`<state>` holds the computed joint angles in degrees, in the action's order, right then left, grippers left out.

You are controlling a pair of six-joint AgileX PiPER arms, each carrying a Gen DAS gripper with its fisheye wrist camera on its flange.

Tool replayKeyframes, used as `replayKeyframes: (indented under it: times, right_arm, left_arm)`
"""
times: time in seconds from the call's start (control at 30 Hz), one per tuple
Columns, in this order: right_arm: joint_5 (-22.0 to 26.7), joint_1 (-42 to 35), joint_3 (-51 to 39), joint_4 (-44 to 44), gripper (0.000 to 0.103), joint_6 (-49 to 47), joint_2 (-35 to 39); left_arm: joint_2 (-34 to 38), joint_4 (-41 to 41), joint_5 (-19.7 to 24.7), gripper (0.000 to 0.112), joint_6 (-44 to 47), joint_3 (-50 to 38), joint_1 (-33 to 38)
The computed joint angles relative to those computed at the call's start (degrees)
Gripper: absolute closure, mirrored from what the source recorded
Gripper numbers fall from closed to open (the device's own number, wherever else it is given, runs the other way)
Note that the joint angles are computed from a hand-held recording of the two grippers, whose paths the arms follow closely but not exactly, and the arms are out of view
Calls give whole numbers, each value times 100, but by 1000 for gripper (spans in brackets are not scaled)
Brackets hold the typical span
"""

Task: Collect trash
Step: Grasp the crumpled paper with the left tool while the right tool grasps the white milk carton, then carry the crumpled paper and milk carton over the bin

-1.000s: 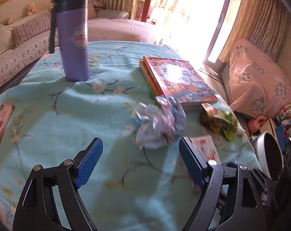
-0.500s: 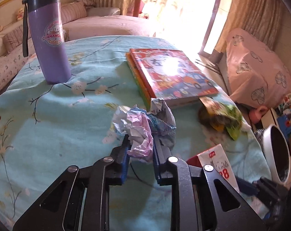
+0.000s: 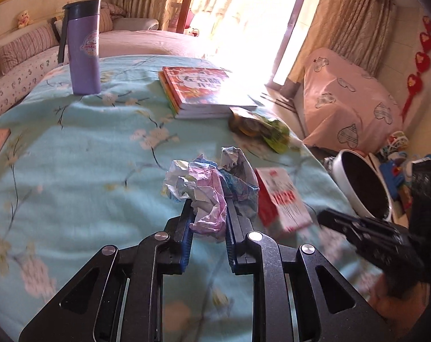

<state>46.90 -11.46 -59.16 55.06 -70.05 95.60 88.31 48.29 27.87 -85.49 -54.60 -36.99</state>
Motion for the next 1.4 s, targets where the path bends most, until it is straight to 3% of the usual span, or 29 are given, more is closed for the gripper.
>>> replayKeyframes:
  times: [0.07,0.13,0.2,0.23,0.53,0.57,0.6,0.8,1.0,1.4]
  right_arm:
    - [20,-101,42,52,90,14,-27]
    - [82,-146,26,107,75,42,-11]
    - [85,-60,21,222,37,60,-16]
    - [52,-36,75,302,35,-19,-51]
    - [-910,1085,-259,-149,33,835,469]
    - [-950,1146,-291,-223,36,895,540]
    - [-1067,1221,-276,-307,50,946,569]
    - [-1250,988,334,179,56,53,62]
    - [-1015,382,721,450,56,-649,-548]
    - [368,-1249,665,577,56,-1126,-719]
  left_arm:
    - [-110,64,110,94,-147,97,-132]
    - [-282,188,302,94,-417,299,-306]
    - [-389,42,318,94,-436,466,-327]
    - [-433,-34,299,94,-407,546,-296]
    - [-524,-122,218,94,-424,863,-243]
    - [-496,-105,214,94,-440,846,-248]
    - [-491,-73,204,94,-480,858,-257]
    - [-419,16,234,94,-578,742,-432]
    - [-193,27,383,94,-544,334,-779]
    - [483,-292,770,94,-82,-751,-1300]
